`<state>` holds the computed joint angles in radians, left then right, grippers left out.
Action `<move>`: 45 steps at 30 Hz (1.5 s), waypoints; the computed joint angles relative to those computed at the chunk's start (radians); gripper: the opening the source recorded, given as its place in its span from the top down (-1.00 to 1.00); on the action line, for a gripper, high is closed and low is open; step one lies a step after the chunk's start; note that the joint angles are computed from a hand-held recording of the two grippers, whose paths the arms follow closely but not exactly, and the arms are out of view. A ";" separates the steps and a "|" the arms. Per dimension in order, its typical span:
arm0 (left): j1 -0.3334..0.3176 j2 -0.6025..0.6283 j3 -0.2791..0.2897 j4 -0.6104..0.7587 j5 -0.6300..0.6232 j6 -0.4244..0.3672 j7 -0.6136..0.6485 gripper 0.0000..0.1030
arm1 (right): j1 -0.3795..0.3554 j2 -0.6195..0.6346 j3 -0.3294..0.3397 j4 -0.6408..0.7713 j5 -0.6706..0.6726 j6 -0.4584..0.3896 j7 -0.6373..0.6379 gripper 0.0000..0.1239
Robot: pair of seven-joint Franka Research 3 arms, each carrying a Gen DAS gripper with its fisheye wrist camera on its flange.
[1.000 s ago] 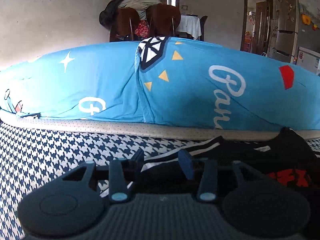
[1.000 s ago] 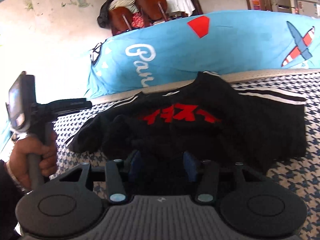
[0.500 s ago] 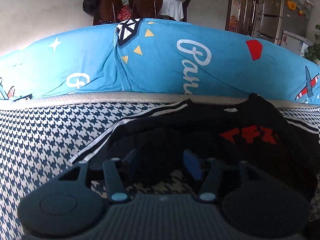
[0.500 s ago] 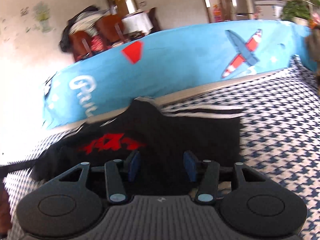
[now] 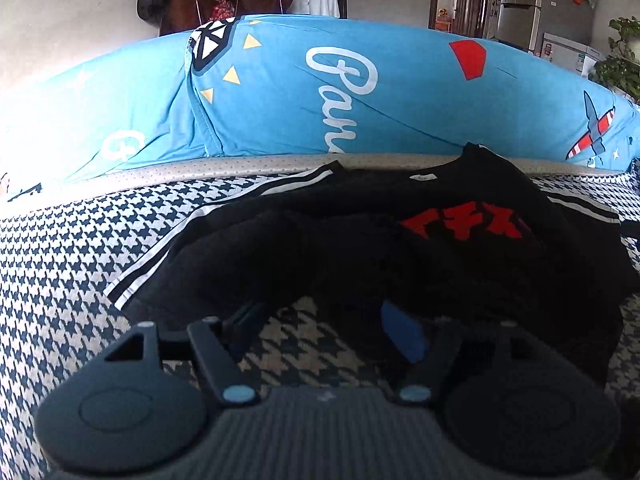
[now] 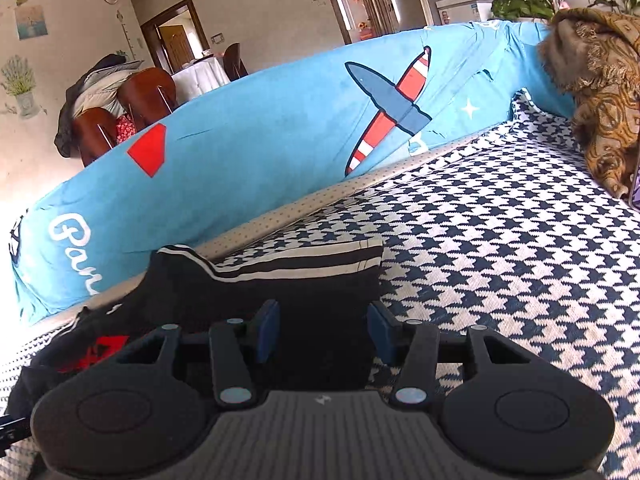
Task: Fold clothes
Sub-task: 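Press the striped edge flat with the right gripper while the left gripper holds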
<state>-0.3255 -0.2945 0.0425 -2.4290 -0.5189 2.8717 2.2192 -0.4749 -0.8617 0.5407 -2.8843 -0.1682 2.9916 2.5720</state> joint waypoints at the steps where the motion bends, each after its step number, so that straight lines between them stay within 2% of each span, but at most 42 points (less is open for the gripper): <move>1: -0.001 -0.002 0.001 0.000 -0.002 -0.003 0.001 -0.37 | -0.012 0.010 0.006 0.001 -0.004 0.009 0.001 0.21; 8: -0.001 -0.006 0.004 0.004 -0.022 -0.025 0.018 -0.39 | -0.121 0.090 0.078 0.021 -0.014 0.083 0.018 0.21; 12: 0.018 0.003 -0.008 0.012 -0.007 -0.037 -0.002 -0.40 | -0.229 0.102 0.178 0.028 -0.014 0.144 0.031 0.21; 16: 0.030 0.012 -0.016 0.018 0.002 -0.048 -0.015 -0.40 | -0.299 0.102 0.249 0.051 0.002 0.152 0.011 0.23; 18: 0.032 0.015 -0.017 0.021 0.000 -0.053 -0.014 -0.40 | -0.309 0.109 0.260 0.061 0.008 0.148 -0.003 0.75; 21: 0.037 0.018 -0.023 0.021 0.001 -0.056 -0.011 -0.40 | -0.312 0.112 0.265 0.069 0.017 0.149 -0.013 0.83; 26: 0.041 0.019 -0.027 0.022 -0.002 -0.062 -0.006 -0.43 | -0.409 -0.065 0.377 0.091 0.015 0.045 0.090 0.84; 29: 0.041 0.017 -0.028 0.021 -0.006 -0.063 -0.001 -0.48 | -0.437 -0.134 0.402 0.098 -0.007 -0.012 0.168 0.84; 32: 0.041 0.015 -0.027 0.022 -0.009 -0.068 0.002 -0.50 | -0.406 -0.087 0.357 0.111 -0.032 -0.047 0.175 0.81; 34: 0.045 0.014 -0.029 0.023 -0.006 -0.074 -0.004 -0.54 | -0.377 -0.074 0.324 0.117 -0.044 -0.080 0.187 0.68; 36: 0.048 0.014 -0.031 0.026 -0.003 -0.082 -0.011 -0.60 | -0.353 -0.075 0.299 0.120 -0.064 -0.099 0.196 0.34; 39: 0.044 0.005 -0.030 0.021 -0.011 -0.081 -0.005 -0.67 | -0.296 -0.065 0.255 0.121 -0.099 -0.108 0.191 0.30; 41: 0.039 -0.005 -0.030 0.011 -0.015 -0.069 -0.001 -0.78 | -0.248 -0.044 0.224 0.125 -0.123 -0.117 0.175 0.30; 45: 0.027 -0.016 -0.025 0.000 -0.010 -0.055 0.000 -0.83 | -0.116 -0.005 0.140 0.119 -0.143 -0.130 0.156 0.30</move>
